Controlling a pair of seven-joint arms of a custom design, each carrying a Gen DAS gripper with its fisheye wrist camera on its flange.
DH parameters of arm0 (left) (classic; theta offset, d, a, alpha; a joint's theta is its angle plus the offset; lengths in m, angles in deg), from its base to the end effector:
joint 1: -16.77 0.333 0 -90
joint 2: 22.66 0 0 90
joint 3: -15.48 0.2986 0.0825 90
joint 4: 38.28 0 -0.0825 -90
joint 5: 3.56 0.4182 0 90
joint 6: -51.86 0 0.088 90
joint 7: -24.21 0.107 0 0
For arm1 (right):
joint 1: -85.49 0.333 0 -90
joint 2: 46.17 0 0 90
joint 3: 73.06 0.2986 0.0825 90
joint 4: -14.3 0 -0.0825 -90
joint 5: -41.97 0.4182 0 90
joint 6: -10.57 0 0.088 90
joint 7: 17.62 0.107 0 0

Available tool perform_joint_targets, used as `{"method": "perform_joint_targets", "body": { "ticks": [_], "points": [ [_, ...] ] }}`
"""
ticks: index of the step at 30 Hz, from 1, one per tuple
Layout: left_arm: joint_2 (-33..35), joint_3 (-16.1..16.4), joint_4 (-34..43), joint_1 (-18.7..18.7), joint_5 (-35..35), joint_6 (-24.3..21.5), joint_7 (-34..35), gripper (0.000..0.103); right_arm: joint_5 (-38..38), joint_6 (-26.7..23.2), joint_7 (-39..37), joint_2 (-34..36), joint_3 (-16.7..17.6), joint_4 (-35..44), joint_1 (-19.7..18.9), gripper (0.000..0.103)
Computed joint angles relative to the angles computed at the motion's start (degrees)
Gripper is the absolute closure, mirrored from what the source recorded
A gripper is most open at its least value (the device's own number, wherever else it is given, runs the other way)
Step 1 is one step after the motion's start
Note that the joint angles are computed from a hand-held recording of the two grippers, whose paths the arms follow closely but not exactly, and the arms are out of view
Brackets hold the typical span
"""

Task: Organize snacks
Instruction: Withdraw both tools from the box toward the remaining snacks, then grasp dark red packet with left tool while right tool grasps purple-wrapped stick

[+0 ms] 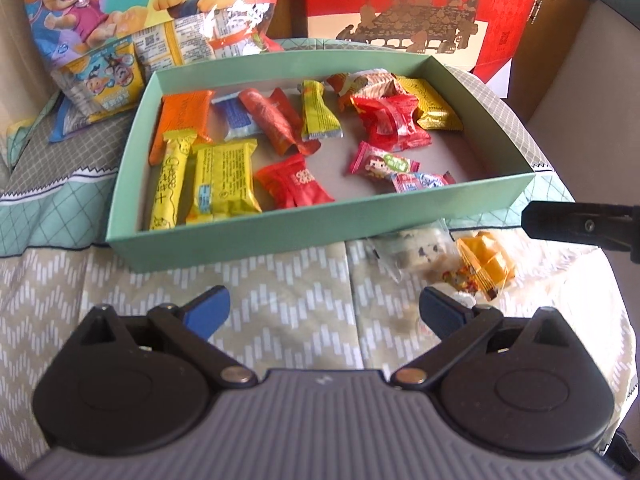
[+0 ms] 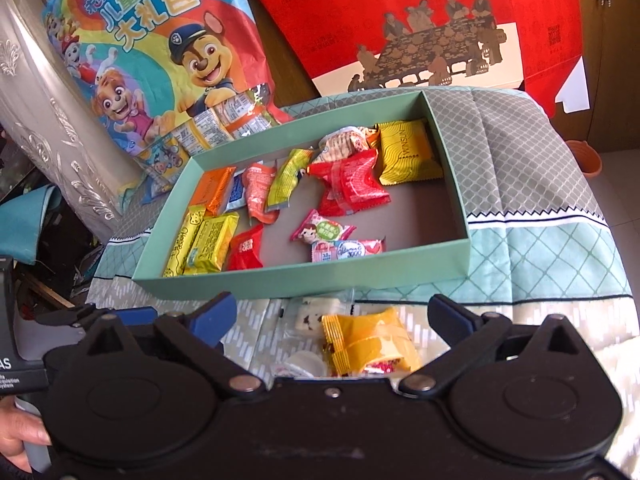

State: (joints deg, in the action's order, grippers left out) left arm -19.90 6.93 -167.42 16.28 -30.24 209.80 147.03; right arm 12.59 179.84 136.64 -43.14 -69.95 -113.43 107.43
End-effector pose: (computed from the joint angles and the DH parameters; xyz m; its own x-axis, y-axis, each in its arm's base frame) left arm 0.5819 -0.0736 0.3488 -0.3500 -0.9325 0.0896 -0.8307 0.2647 -0.4898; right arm 0.5286 0.2829 0.3810 -0.1016 -0.9434 -0.3156 -0.7811 0.2721 -0.5620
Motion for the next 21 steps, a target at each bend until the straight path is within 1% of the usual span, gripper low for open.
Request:
{"method": "perform_joint_targets", "body": {
  "ticks": [6,12,17,21],
  "points": [
    [-3.7,1.6,-5.9,0.2,-2.5,-0.2,2.0,0.000,3.5,0.1,-0.8,-0.7,1.8,-2.9,1.1,0.000],
    [-6.1,4.3,-9.2,0.6,-2.1,0.0,3.1,0.000,8.1,0.1,-2.6,0.1,2.8,-3.8,2.9,0.000],
    [-7.5,6.2,-11.0,1.5,-1.0,0.9,4.1,0.000,13.3,0.5,-5.3,1.6,3.3,-3.8,4.6,0.000],
    [-8.2,8.2,-12.0,3.0,-0.5,1.2,4.7,0.000,18.8,-0.4,-10.0,2.9,3.9,-3.0,5.7,0.001]
  ]
}}
